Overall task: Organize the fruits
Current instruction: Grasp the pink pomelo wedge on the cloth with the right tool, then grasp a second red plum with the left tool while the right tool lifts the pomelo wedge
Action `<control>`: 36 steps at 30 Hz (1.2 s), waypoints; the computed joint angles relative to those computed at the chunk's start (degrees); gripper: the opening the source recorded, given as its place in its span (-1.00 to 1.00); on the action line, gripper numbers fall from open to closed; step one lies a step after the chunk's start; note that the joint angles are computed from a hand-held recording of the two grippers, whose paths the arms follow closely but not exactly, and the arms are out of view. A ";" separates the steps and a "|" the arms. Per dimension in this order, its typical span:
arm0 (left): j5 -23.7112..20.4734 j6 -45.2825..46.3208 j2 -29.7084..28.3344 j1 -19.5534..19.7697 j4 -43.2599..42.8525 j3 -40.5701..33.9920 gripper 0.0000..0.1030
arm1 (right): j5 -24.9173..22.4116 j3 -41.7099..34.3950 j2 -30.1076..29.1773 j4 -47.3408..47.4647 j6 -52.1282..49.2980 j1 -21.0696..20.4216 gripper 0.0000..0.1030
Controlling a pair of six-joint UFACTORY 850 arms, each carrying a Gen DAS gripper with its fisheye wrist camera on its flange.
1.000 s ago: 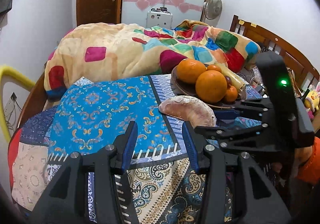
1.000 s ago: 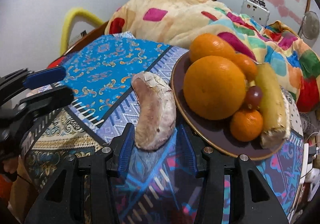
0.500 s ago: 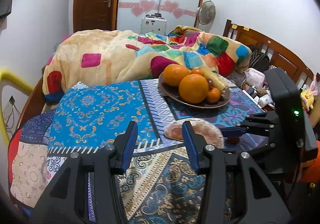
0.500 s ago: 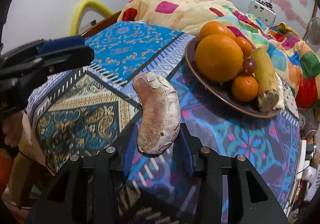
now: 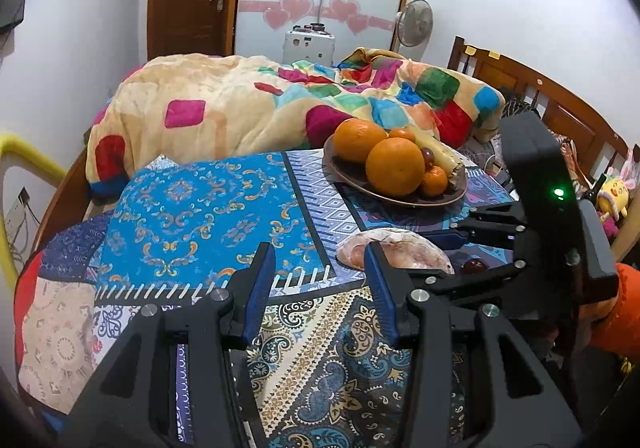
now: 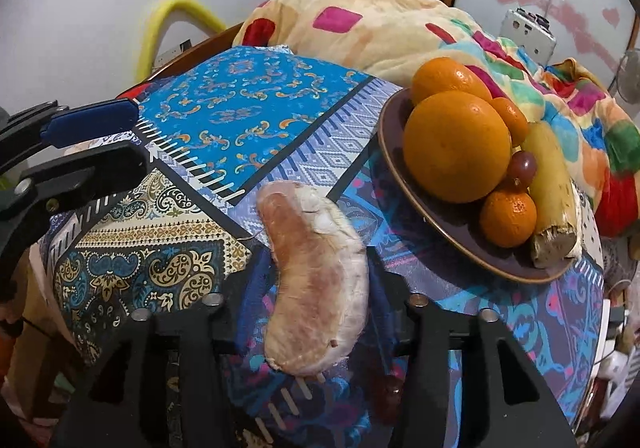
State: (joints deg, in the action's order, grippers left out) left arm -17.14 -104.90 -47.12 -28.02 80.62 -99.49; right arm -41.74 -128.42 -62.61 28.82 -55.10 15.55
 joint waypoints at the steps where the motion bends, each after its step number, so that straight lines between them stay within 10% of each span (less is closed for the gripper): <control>1: 0.13 0.25 -0.05 0.04 -0.48 -0.07 -0.11 | 0.44 0.90 0.56 0.25 -0.35 -0.04 -0.28; 18: -2.61 11.55 -1.64 -3.15 -11.52 -5.65 -0.11 | 9.72 19.79 14.68 17.86 -15.05 -4.13 -0.62; 36: -13.66 55.58 -24.14 -6.13 -54.02 -41.80 -0.11 | 11.79 26.98 18.74 30.02 -23.85 -11.65 -0.62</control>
